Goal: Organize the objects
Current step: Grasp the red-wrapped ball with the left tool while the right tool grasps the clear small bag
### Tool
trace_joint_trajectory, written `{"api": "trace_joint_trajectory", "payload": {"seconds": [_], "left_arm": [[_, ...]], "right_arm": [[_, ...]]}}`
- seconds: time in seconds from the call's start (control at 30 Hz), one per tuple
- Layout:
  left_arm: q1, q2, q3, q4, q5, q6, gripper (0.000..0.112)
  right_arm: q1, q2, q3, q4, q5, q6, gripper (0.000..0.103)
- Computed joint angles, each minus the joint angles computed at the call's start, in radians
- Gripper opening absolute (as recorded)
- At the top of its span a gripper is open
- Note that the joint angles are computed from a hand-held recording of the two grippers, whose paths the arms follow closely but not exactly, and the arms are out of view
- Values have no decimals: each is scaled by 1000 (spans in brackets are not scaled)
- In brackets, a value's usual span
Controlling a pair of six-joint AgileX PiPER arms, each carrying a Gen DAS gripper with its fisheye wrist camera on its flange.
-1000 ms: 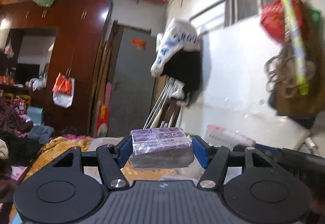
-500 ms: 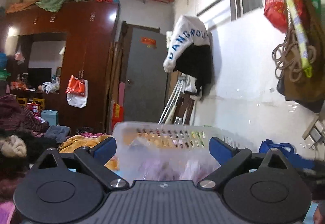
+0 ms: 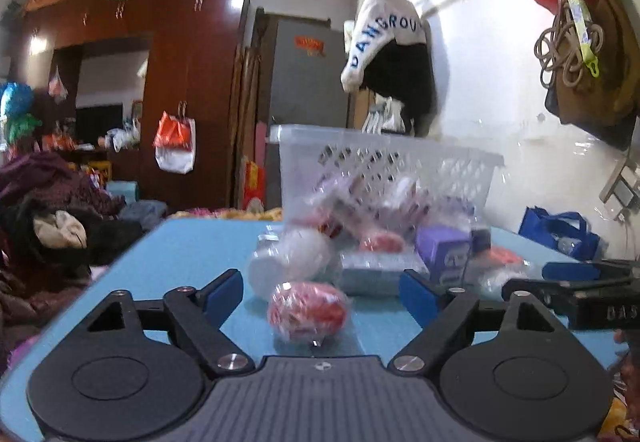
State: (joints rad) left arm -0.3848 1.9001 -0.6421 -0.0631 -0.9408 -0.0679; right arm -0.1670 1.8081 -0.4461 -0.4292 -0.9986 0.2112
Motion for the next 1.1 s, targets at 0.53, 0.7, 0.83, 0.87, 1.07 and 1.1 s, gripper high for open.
{"api": "trace_joint_trajectory", "payload": {"seconds": [0.53, 0.7, 0.83, 0.87, 1.07, 1.1], "left_arm": [[-43, 51, -7, -88, 4, 71, 60], [-47, 58, 0, -100, -15, 64, 52], [-33, 65, 22, -54, -69, 24, 51], [-33, 65, 29, -48, -85, 22, 51], [-42, 56, 65, -10, -164, 14, 51], [-45, 57, 71, -4, -181, 14, 51]], "right_arm": [[-10, -24, -110, -182, 227, 172, 47], [-24, -28, -94, -186, 193, 160, 46], [-43, -20, -51, -157, 109, 101, 46], [-52, -18, -42, -156, 85, 94, 46], [-113, 7, 24, -139, -97, 16, 46], [-122, 9, 29, -141, -115, 13, 46]]}}
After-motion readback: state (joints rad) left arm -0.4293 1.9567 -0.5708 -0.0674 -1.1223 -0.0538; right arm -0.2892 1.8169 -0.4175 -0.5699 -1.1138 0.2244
